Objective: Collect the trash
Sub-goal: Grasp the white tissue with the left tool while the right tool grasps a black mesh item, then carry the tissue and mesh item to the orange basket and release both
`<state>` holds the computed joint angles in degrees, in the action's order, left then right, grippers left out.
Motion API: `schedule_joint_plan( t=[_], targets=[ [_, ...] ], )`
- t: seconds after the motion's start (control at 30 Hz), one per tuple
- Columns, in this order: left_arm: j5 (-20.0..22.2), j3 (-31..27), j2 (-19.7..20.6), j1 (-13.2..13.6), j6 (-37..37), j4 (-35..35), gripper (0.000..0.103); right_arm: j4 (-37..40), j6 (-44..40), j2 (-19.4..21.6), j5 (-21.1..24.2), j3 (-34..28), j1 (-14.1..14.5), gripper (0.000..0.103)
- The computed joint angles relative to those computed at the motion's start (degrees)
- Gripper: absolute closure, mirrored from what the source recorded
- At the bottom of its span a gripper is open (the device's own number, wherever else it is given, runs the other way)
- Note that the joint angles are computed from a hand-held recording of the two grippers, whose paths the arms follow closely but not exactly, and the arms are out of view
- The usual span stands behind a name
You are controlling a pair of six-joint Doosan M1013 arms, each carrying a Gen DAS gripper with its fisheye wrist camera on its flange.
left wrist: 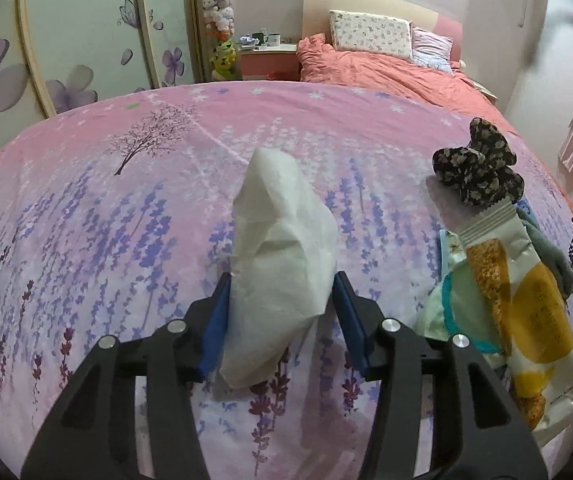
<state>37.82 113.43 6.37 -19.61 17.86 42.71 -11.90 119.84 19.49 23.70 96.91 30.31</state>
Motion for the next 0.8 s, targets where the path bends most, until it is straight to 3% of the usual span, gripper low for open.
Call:
schedule_joint_plan(
  t=[0.17,0.37,0.57,0.8],
  targets=[
    [1.0,-0.4,0.4,-0.3,0.5,0.0,0.052,1.6,-1.4,-0.1,-0.3,0.2,-0.3,0.098],
    [0.1,-0.6,0.6,0.0,0.3,-0.4,0.052,9.8,-8.0,-0.5,-1.8,1.0,-1.7,0.099],
    [-2.6,0.3,-0.2,0.9,-0.2,-1.0,0.051,-4.7,2.8,0.1,1.5,-0.3,0.5,0.098],
    [-3.5,0.9,-0.8,1.4,0.0,-1.5,0.051,-3.5,2.1,0.1,1.1,-0.2,0.4,0.098]
  ],
)
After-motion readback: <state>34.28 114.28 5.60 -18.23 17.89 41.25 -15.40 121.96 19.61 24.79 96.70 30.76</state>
